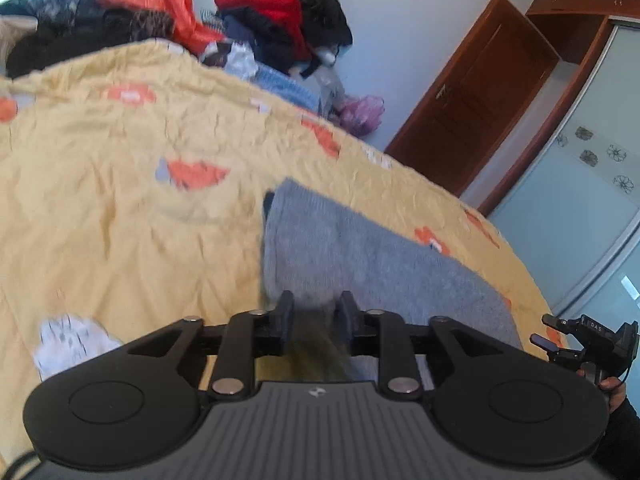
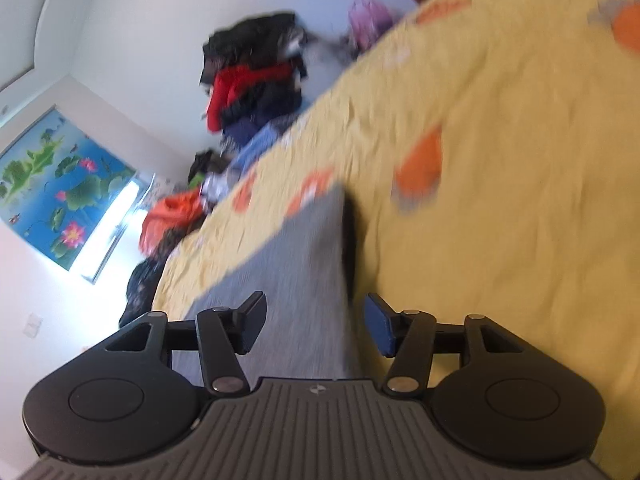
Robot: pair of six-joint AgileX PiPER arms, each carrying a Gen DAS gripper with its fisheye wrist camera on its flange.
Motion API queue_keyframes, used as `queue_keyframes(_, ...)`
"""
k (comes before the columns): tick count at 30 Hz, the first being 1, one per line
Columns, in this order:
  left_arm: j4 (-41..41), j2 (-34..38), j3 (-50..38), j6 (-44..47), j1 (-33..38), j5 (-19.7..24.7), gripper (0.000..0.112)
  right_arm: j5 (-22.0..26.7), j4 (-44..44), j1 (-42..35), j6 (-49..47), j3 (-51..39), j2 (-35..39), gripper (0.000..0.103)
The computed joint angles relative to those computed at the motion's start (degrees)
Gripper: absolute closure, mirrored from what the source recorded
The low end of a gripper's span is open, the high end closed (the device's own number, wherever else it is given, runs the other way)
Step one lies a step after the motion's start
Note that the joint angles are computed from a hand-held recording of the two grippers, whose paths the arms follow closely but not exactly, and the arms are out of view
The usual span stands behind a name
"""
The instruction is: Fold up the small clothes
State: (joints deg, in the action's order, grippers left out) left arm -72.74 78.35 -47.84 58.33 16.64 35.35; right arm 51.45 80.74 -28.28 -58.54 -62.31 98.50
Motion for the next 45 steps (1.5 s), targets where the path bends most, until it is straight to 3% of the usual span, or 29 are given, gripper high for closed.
queue_keyframes(1,-3.22,1.01,-1.48,2.12,-1.37,-2.79,0.039,-1.21,0.4,0.94,0.16,-3.57,2.47,0.043)
queue_keyframes(3,-9.71,3.35,-4.17,6.98,-4.56,-8.74,0.023,-3.25,-1.49,3.52,4.54,-12.1,8.33,0.043)
queue_keyframes(5,-7.03,8.47,-10.51,4.16,-8.94,-15.64,0.023,-5.08,-6.65,6.78,10.62,-21.54,14.3,0.043)
queue_keyframes(7,3.48,15.7,-19.0,-5.31,-11.47,-17.8,0.023,-6.14,-13.22,9.87,16.76,-30.13,19.3,0.043)
queue_keyframes(10,20.66,27.06,-32.17,-21.14,-13.68,-15.96,0.024,-2.84,-21.05,13.83,23.81,-43.29,26.8,0.043)
queue_keyframes(12,31.78,34.75,-42.81,-31.63,-14.55,-9.95,0.025,0.05,-28.11,15.96,28.79,-51.84,31.28,0.043)
queue_keyframes(14,39.84,39.61,-49.08,-37.64,-16.4,-8.2,0.034,1.3,-31.88,17.47,31.35,-56.92,34.13,0.043)
queue_keyframes(17,47.93,44.6,-56.15,-41.39,-18.74,-5.0,0.071,3.02,-30.49,17.77,29.93,-59.64,36.15,0.046)
queue_keyframes(18,51.77,46.56,-59.15,-44.21,-19.47,-2.82,0.09,4.56,-29.3,17.43,28.64,-60.42,36.74,0.057)
queue_keyframes(19,55.11,48.03,-61.2,-46.78,-20.13,-1.6,0.097,6.81,-29.62,17.36,29.25,-62.75,37.92,0.071)
queue_keyframes(20,56.8,48.16,-60.97,-47.91,-20.53,-2.66,0.099,7.34,-30.34,17.5,29.64,-63.49,38.22,0.076)
queue_keyframes(21,56.19,47.44,-59.61,-46.92,-20.53,-4.06,0.108,6.71,-30.34,17.62,28.62,-62.71,37.75,0.08)
queue_keyframes(24,57.64,43.98,-54.29,-48.79,-20.55,-10.09,0.11,2.02,-24.86,16.94,22.01,-55.97,33.82,0.084)
queue_keyframes(26,62.87,42.04,-51.52,-54.6,-20.61,-13.67,0.11,-0.5,-17.72,15.77,16.8,-51.78,31.83,0.085)
queue_keyframes(29,66.7,43.25,-52.09,-59.43,-20.27,-11.59,0.11,-1.11,-16.78,15.27,17.96,-52.57,32.81,0.085)
queue_keyframes(32,71.38,43.57,-51.03,-63.26,-20.98,-13.17,0.108,-4.17,-23.83,16.8,23.64,-53.74,34.73,0.084)
queue_keyframes(35,75.31,40.82,-49.85,-69.45,-21.71,-12.01,0.103,-7.91,-26.95,17.62,27.12,-49.17,31.23,0.072)
queue_keyframes(37,78.51,36.04,-44.19,-73.06,-22.52,-16.44,0.102,-15.15,-22.61,18.56,19.14,-40.27,24.92,0.062)
queue_keyframes(39,73.49,31.46,-38.09,-67.87,-23.49,-22.24,0.093,-18.82,-14.65,19.71,7.69,-32.8,19.36,0.057)
queue_keyframes(41,65.77,29.96,-35.92,-60.01,-25.16,-23.9,0.076,-17.69,-12.1,21.14,2.83,-30.41,17.29,0.049)
queue_keyframes(42,64.05,30.28,-35.69,-57.43,-26.42,-24.19,0.069,-17.16,-14.24,22.4,3.73,-31.04,17.45,0.046)
queue_keyframes(45,69.34,33.53,-37.55,-59.39,-28.76,-23.04,0.068,-19.18,-28.53,26.64,13.56,-34.82,20.29,0.045)
